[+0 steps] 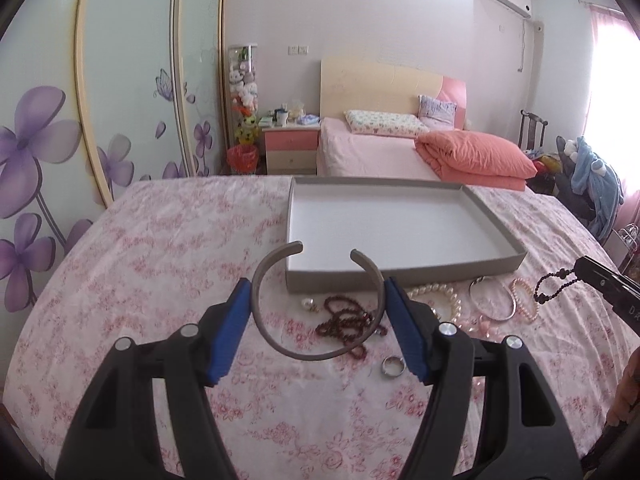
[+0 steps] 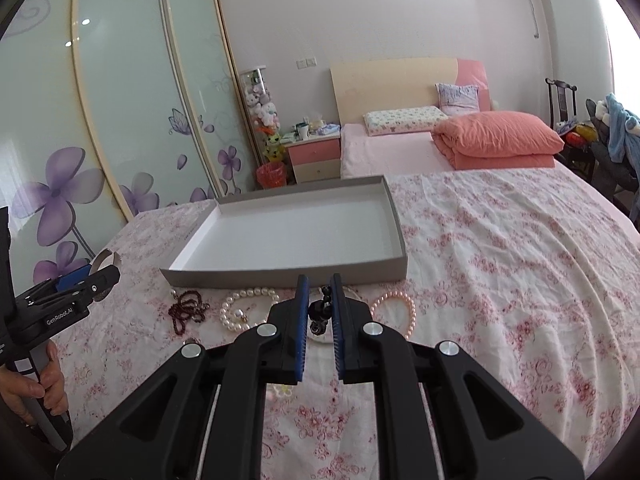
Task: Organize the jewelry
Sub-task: 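Carry the silver cuff with the left tool while the right tool carries the black bracelet into the tray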
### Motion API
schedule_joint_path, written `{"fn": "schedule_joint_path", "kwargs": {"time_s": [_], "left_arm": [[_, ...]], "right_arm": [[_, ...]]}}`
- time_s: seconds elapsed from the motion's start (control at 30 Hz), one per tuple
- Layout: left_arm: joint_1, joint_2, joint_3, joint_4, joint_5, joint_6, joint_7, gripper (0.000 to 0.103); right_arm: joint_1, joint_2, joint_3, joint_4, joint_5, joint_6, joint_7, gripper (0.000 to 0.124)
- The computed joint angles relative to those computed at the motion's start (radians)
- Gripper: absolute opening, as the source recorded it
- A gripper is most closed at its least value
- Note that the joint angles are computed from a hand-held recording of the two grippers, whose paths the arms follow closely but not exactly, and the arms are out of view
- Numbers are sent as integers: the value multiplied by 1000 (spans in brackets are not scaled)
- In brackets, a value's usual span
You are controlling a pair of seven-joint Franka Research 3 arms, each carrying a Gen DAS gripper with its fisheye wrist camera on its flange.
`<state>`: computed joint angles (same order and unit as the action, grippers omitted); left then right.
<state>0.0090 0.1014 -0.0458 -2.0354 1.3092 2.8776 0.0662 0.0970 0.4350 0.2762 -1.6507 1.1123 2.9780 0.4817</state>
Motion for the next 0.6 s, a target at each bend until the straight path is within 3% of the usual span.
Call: {"fn": "schedule_joint_path", "kwargs": {"time_s": [0.27, 0.6], "left_arm": [[-16, 40, 3, 91, 78, -11, -59, 65], [-35, 135, 34, 225, 102, -5, -67, 65]], "right_arm": [[-2, 46, 25, 98, 21, 18, -62, 12], [19, 162, 18, 275, -116, 3, 56, 12]]}}
